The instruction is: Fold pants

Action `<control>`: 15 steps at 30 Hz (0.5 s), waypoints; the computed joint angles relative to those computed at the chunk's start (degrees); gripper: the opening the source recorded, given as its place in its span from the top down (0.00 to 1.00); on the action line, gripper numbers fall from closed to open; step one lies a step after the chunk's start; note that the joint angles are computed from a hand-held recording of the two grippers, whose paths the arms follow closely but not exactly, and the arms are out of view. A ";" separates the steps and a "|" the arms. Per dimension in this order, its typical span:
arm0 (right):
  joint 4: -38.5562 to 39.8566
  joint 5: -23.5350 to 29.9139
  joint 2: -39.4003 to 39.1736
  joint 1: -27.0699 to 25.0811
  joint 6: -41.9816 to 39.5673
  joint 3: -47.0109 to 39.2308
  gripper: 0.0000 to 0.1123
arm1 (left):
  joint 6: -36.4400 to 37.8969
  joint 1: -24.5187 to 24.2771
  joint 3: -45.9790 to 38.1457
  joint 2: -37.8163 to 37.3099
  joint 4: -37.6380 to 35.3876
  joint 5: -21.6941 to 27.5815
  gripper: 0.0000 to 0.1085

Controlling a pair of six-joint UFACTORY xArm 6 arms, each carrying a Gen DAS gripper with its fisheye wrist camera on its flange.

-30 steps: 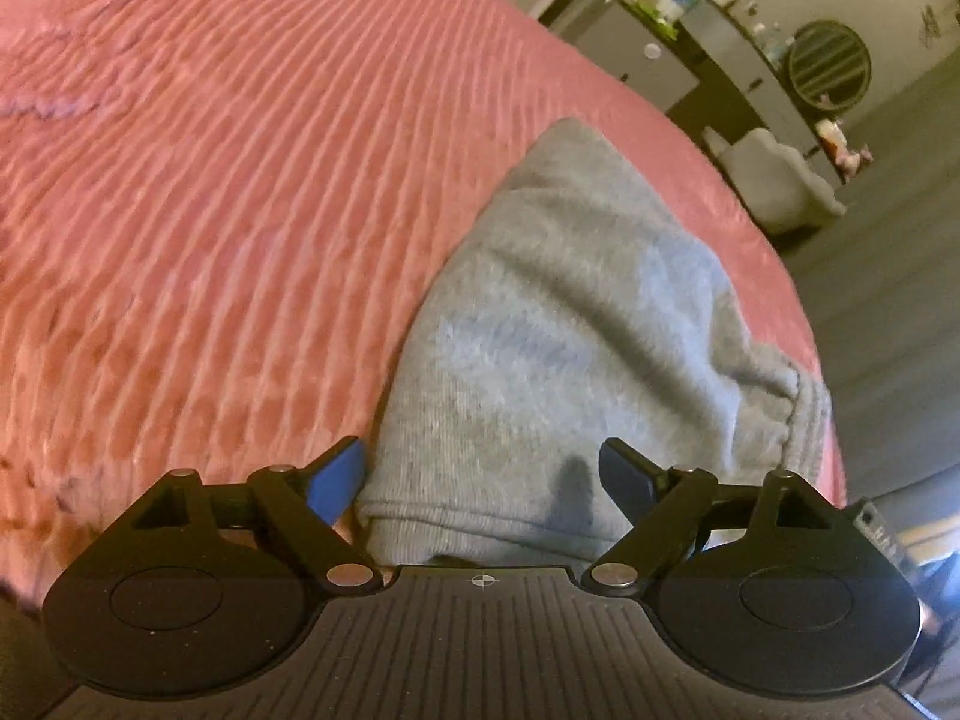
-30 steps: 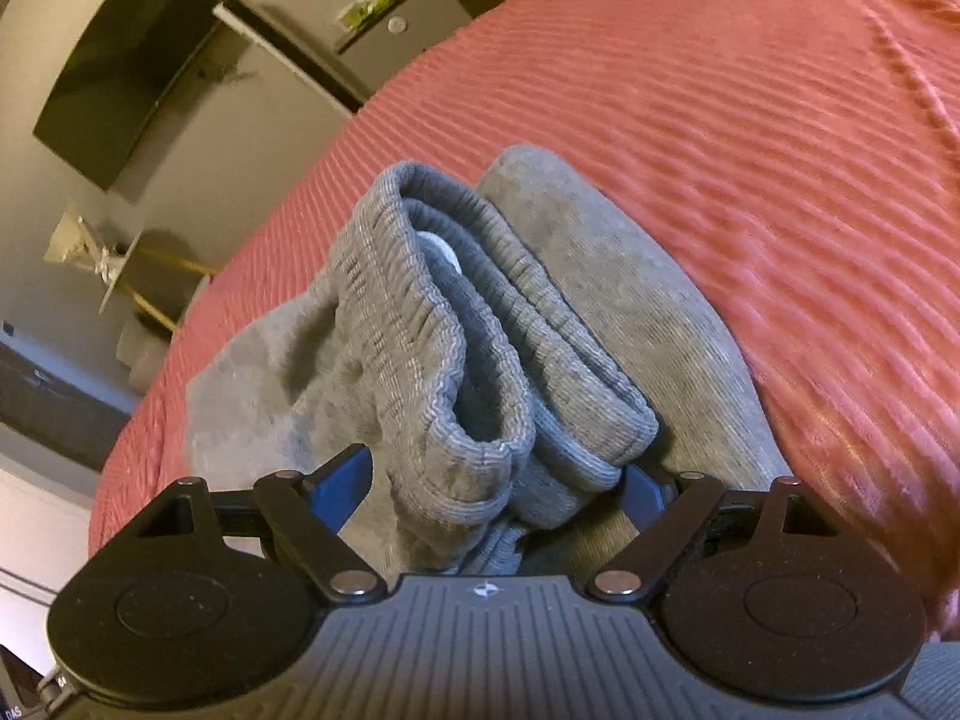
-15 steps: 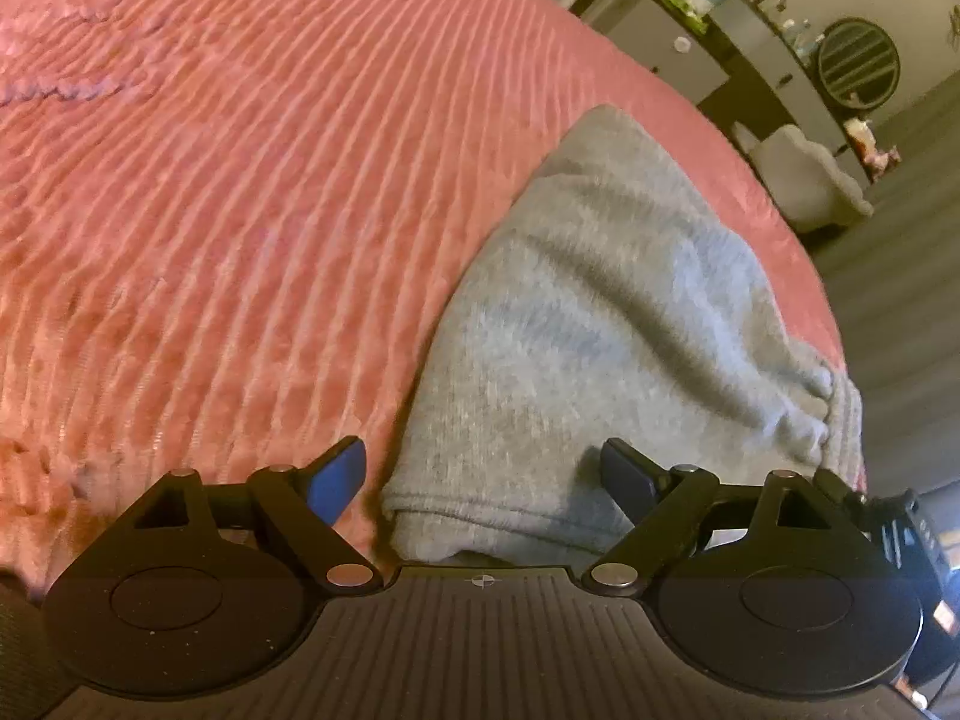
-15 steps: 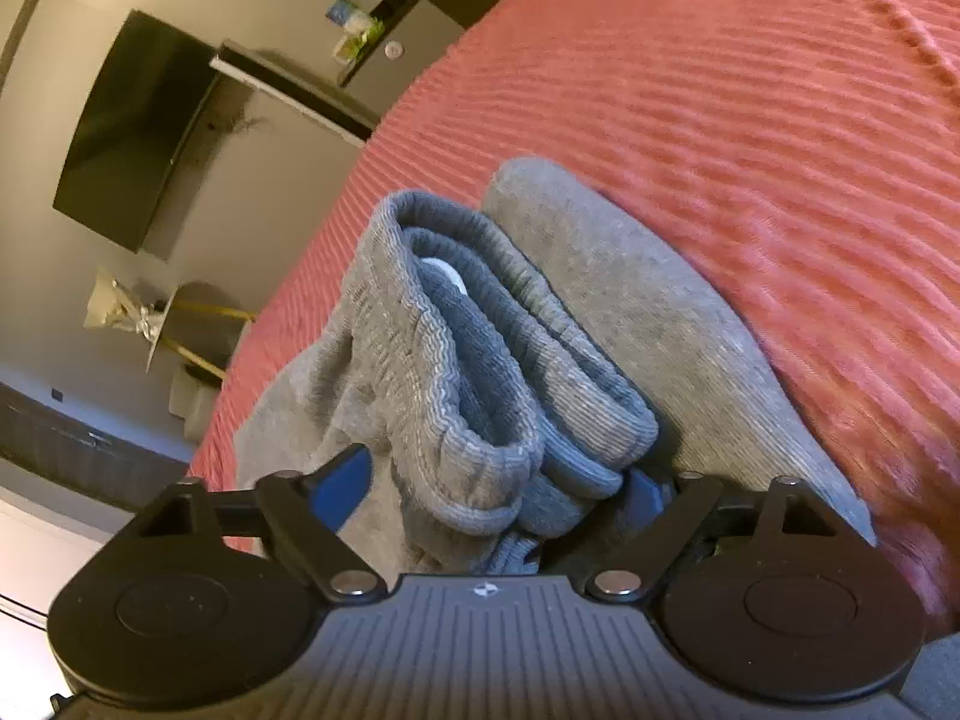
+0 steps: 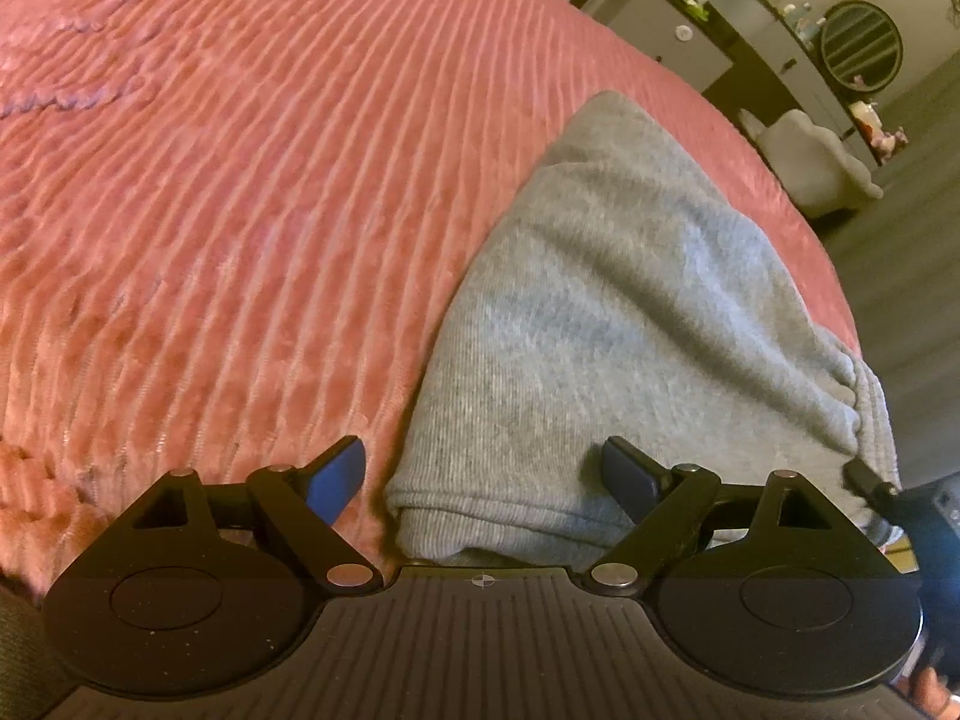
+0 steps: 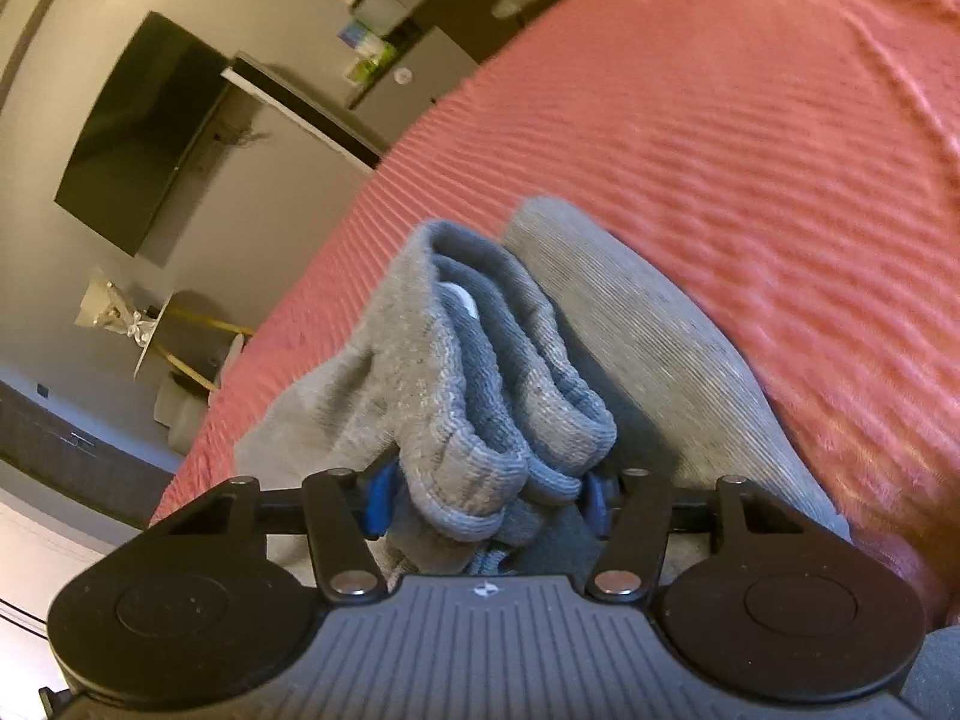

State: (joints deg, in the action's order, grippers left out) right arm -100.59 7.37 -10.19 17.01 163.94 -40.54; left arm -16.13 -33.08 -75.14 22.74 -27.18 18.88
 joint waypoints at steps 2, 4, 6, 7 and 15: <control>0.32 1.05 -1.17 0.70 0.01 0.22 0.51 | 0.09 0.03 0.07 -0.04 -0.25 -0.02 0.17; -0.18 1.72 -2.33 1.22 0.07 0.33 0.53 | 0.09 0.08 0.14 -0.08 -0.47 -0.06 0.17; -1.77 1.99 -3.28 1.33 1.29 0.15 0.54 | 0.28 0.08 0.28 -0.18 -0.97 -0.23 0.17; -2.43 2.54 -3.98 1.85 1.92 0.16 0.54 | 0.30 0.06 0.42 -0.27 -1.16 -0.45 0.17; -2.66 6.20 -11.04 3.77 -0.41 4.31 0.55 | 1.79 -0.11 1.29 -0.79 -3.60 -2.15 0.16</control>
